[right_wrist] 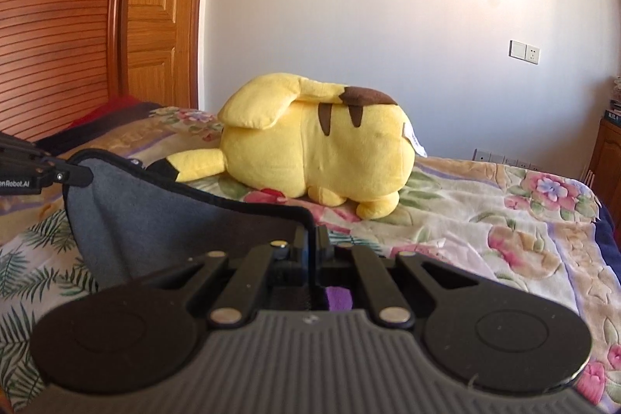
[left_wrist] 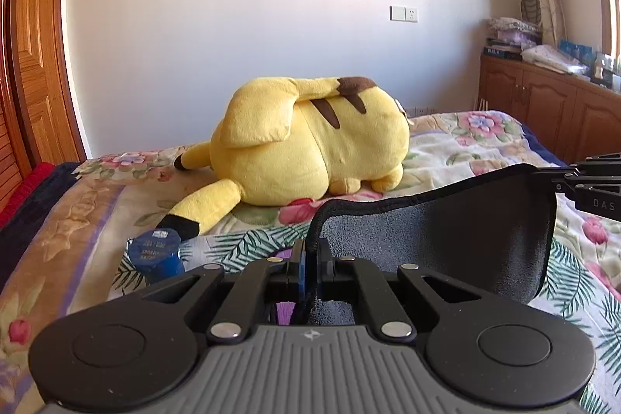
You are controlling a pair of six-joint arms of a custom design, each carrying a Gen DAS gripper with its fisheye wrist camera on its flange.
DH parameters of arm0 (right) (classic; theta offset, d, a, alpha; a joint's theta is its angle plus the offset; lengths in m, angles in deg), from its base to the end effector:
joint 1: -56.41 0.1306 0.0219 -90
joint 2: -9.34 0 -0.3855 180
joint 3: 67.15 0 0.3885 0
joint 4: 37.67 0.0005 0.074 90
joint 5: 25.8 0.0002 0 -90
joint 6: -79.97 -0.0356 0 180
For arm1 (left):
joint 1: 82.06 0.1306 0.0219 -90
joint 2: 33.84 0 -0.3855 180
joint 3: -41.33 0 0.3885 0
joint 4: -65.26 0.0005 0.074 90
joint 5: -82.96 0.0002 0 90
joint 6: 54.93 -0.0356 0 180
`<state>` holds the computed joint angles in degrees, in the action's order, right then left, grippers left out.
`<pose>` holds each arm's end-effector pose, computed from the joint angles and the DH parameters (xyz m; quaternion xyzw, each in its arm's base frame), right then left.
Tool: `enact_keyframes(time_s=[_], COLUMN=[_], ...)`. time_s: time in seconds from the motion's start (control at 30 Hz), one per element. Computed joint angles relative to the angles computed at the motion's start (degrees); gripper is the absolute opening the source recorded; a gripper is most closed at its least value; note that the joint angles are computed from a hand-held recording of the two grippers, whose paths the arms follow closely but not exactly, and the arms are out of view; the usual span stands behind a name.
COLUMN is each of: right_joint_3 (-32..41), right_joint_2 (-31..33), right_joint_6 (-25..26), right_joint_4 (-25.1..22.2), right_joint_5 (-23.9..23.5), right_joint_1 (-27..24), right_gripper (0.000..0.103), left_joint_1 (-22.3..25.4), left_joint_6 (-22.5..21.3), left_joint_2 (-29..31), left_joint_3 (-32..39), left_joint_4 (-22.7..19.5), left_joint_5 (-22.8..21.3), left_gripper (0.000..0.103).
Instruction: Fold towel
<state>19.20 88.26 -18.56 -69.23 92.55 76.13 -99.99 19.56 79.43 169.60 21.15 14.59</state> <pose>0.4098 0.1284 0.5159 0.0532 0.8228 -0.0707 0.5614 0.6075 -0.2109 0.5330 0.3347 0.7836 -0.1722 0.4942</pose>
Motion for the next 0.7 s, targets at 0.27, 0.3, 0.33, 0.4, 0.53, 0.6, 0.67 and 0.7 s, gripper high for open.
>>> enact_keyframes(time_s=[0.27, 0.3, 0.33, 0.4, 0.53, 0.6, 0.67, 0.7], right_joint_3=[1.27, 1.36, 1.56, 1.86, 2.39, 2.70, 2.81, 2.79], right_joint_2=[1.88, 2.12, 2.46, 3.08, 4.64, 5.49, 6.18, 6.49], right_joint_6=[1.67, 2.07, 2.36, 2.75, 3.54, 4.32, 5.47, 5.97], right_joint_4=[1.92, 2.35, 2.70, 3.17, 3.56, 3.75, 4.22, 4.58], right_joint_5=[-2.07, -2.30, -2.63, -2.98, -3.48, -3.66, -3.61, -3.56], right_joint_1=[-1.93, -2.17, -2.46, -2.96, -4.10, -4.61, -4.99, -5.17], right_gripper=[0.004, 0.004, 0.004, 0.004, 0.004, 0.004, 0.004, 0.004], left_joint_1=[-0.53, -0.62, -0.73, -0.92, -1.36, -1.43, -1.50, -1.57], left_joint_6=[0.75, 0.60, 0.59, 0.73, 0.71, 1.26, 1.23, 1.11], left_joint_2=[3.50, 3.94, 4.47, 5.99, 9.29, 10.95, 12.34, 13.14], left_joint_3=[4.62, 5.11, 5.71, 7.66, 11.84, 14.12, 15.93, 17.01], left_joint_4=[0.29, 0.46, 0.65, 0.37, -0.97, -2.00, -2.51, -3.01], left_joint_5=[-1.59, -1.87, -2.15, -2.62, -3.69, -3.71, -3.92, -4.03], left_gripper=[0.000, 0.000, 0.000, 0.000, 0.000, 0.000, 0.000, 0.000])
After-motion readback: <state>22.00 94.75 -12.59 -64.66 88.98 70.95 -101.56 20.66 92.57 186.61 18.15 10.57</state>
